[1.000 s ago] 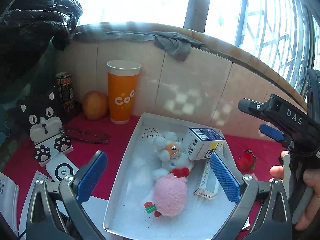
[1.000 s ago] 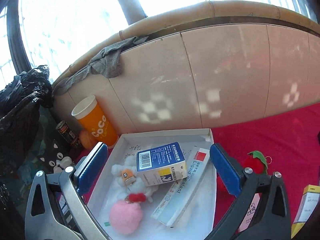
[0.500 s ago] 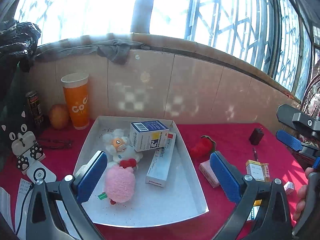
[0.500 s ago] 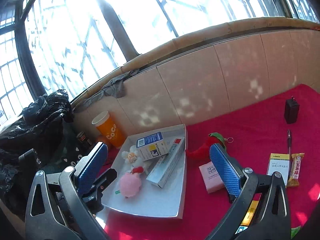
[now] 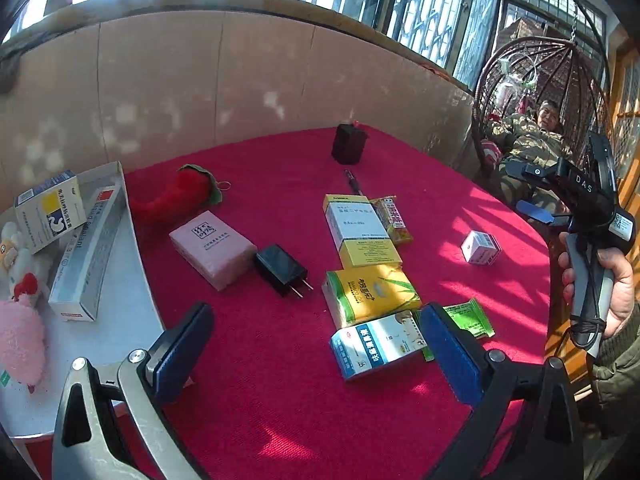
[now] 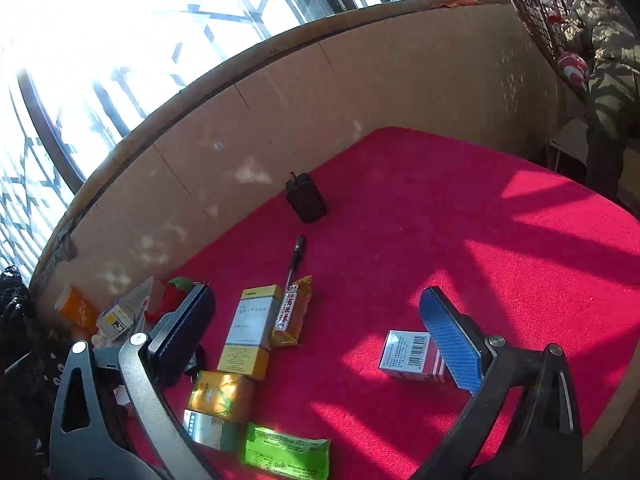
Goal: Organize objects
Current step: 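Move the left tool to the white-blue medicine box while the right tool moves to the red-white box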
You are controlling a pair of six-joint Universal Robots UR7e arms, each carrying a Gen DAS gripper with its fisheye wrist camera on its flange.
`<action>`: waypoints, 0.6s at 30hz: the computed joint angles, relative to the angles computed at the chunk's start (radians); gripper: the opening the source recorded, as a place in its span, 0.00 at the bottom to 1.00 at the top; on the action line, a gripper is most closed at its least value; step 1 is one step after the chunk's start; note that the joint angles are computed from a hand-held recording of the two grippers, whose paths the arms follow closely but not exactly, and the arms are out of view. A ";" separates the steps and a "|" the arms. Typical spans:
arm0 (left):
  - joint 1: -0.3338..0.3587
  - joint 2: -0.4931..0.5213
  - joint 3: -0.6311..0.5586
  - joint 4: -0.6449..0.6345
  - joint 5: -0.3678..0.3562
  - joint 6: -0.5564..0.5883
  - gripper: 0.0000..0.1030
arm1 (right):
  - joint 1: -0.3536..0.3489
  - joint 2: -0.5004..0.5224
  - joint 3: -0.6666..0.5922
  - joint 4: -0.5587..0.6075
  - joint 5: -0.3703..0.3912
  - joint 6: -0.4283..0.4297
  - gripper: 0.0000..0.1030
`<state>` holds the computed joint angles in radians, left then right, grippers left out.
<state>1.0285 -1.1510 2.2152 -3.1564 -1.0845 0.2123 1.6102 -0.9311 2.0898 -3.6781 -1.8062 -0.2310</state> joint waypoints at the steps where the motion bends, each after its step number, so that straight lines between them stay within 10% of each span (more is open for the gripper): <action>1: 0.008 0.023 -0.016 0.024 -0.031 0.027 1.00 | -0.025 -0.016 0.009 0.004 0.001 0.014 1.00; 7: 0.006 0.115 -0.075 0.103 -0.093 0.137 1.00 | -0.140 -0.068 0.017 0.055 0.055 0.098 1.00; 16: 0.036 0.065 -0.084 0.360 -0.378 0.109 1.00 | -0.145 -0.019 -0.039 0.158 0.084 0.021 1.00; 18: 0.010 0.051 -0.049 0.322 -0.351 0.109 1.00 | -0.136 -0.009 -0.039 0.148 0.069 -0.006 1.00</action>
